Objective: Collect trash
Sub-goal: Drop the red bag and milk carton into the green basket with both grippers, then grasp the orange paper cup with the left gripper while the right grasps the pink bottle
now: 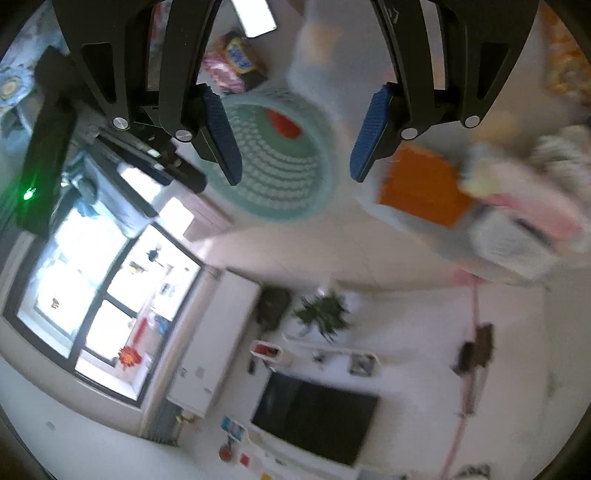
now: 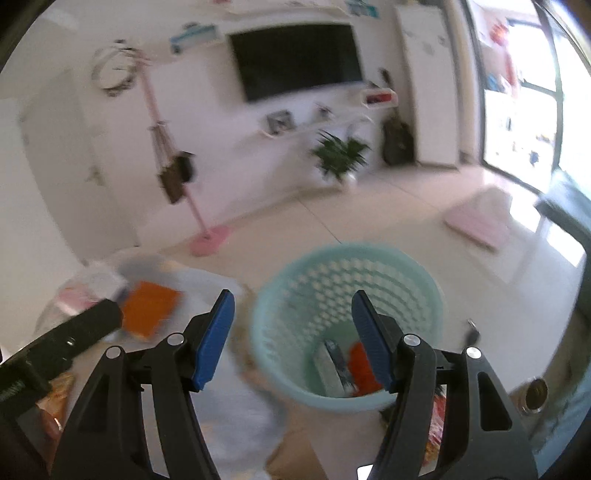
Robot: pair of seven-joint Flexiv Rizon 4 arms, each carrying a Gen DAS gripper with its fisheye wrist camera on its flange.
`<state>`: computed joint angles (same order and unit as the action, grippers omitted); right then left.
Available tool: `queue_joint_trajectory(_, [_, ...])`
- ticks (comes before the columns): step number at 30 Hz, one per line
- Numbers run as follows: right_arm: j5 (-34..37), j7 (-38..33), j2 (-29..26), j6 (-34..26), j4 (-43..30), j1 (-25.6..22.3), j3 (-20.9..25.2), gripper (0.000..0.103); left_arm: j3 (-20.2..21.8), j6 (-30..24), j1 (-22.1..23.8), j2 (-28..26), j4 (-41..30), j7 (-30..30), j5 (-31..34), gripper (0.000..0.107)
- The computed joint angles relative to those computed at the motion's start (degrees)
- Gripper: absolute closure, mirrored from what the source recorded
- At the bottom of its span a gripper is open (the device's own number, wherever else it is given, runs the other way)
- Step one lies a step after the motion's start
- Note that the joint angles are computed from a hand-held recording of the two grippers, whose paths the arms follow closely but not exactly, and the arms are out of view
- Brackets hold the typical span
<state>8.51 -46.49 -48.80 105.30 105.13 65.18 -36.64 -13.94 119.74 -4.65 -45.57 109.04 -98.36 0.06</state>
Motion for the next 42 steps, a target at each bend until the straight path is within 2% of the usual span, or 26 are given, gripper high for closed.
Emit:
queue_joint_trajectory(3, [0.36, -2.51, 0.29, 3.03, 0.04, 3.35, -0.83, 0.041, 7.59, 6.6, -5.44, 4.66, 8.38, -0.81, -6.25, 0.041])
queue_joint_trajectory(6, [-1.24, -6.52, 1.05, 5.0, -2.12, 2.38, 4.32, 0.041, 14.11, 10.79, -11.73, 8.44, 16.0, 0.61, -16.42, 0.041])
queue_joint_trajectory(8, [-2.83, -8.91, 1.22, 4.36, -4.06, 1.18, 8.12, 0.041, 16.82, 14.06, -15.13, 10.15, 21.0, 2.03, -23.97, 0.041])
queue_joint_trajectory(9, [-2.96, -9.88, 1.23, 4.0, -4.63, 0.95, 9.21, 0.041, 18.71, 15.84, -18.33, 10.69, 23.68, 3.72, -30.89, 0.041])
queue_joint_trajectory(10, [-3.71, -10.82, 1.06, 3.54, -5.62, 0.43, 11.12, 0.041, 19.3, 16.75, -19.93, 11.38, 25.22, 5.02, -35.13, 0.04])
queue_joint_trajectory(12, [-6.05, -12.25, 0.96, 2.59, -7.55, -1.99, 16.42, 0.041, 20.11, 18.79, -21.7, 12.1, 28.87, 7.09, -42.61, 0.03])
queue_joint_trajectory(13, [-6.69, -12.5, 0.63, 1.88, -8.48, -2.48, 17.8, 0.041, 19.96, 18.98, -22.22, 12.24, 29.77, 8.4, -45.66, 0.03])
queue_joint_trajectory(16, [-10.51, -12.69, -0.36, -1.06, -11.27, -5.56, 24.11, 0.041, 18.57, 17.62, -20.91, 12.53, 31.73, 10.77, -50.65, 0.03])
queue_joint_trajectory(19, [-14.58, -12.45, -1.43, -3.77, -13.15, -8.13, 29.22, 0.041, 16.92, 17.27, -21.88, 10.66, 31.12, 15.33, -58.52, 0.03])
queue_joint_trajectory(22, [-18.11, -12.11, -1.85, -5.69, -13.83, -9.4, 32.53, 0.041, 15.26, 17.38, -22.02, 8.59, 29.87, 20.4, -65.92, 0.03])
queue_joint_trajectory(23, [-19.24, -12.08, -1.91, -6.25, -14.02, -9.67, 33.39, 0.041, 14.5, 16.98, -22.26, 8.26, 29.01, 22.92, -69.99, 0.034])
queue_joint_trajectory(24, [-20.1, -11.98, -1.86, -6.52, -14.04, -9.88, 33.78, 0.041, 13.72, 16.98, -21.74, 8.22, 28.9, 23.74, -71.3, 0.04])
queue_joint_trajectory(25, [-20.9, -11.85, -1.8, -6.84, -14.06, -9.6, 33.83, 0.041, 13.21, 16.63, -20.53, 8.56, 29.56, 23.15, -70.67, 0.041])
queue_joint_trajectory(27, [-22.19, -11.45, -1.78, -7.42, -14.25, -9.33, 33.97, 0.041, 13.04, 15.53, -17.31, 9.99, 32.59, 18.2, -65.07, 0.042])
queue_joint_trajectory(31, [-23.82, -10.45, -1.52, -8.19, -14.03, -9.26, 34.3, 0.041, 14.98, 14.94, -12.87, 12.16, 37.86, 10.65, -55.07, 0.043])
queue_joint_trajectory(32, [-24.14, -10.16, -1.54, -8.42, -14.09, -9.27, 34.29, 0.041, 14.52, 15.39, -9.77, 12.76, 39.15, 8.29, -49.96, 0.044])
queue_joint_trajectory(34, [-25.07, -9.78, -2.09, -9.45, -15.32, -10.13, 35.12, 0.041, 15.51, 17.05, -1.77, 13.84, 42.03, 0.12, -31.78, 0.041])
queue_joint_trajectory(36, [-25.86, -9.45, -2.24, -10.18, -16.0, -10.96, 36.05, 0.041, 16.41, 21.3, 6.23, 13.02, 43.29, -7.49, -13.4, 0.028])
queue_joint_trajectory(37, [-26.14, -9.16, -2.34, -10.4, -16.25, -11.03, 36.07, 0.041, 15.75, 23.45, 10.02, 12.59, 43.47, -9.48, -7.49, 0.026])
queue_joint_trajectory(40, [-26.98, -8.22, -2.89, -11.27, -17.47, -10.89, 35.68, 0.041, 13.5, 27.43, 18.14, 10.79, 43.14, -15.46, 2.55, 0.018])
queue_joint_trajectory(42, [-27.44, -7.55, -3.19, -11.5, -18.05, -10.72, 35.32, 0.041, 11.32, 27.21, 22.99, 9.43, 41.53, -21.74, 6.95, 0.018])
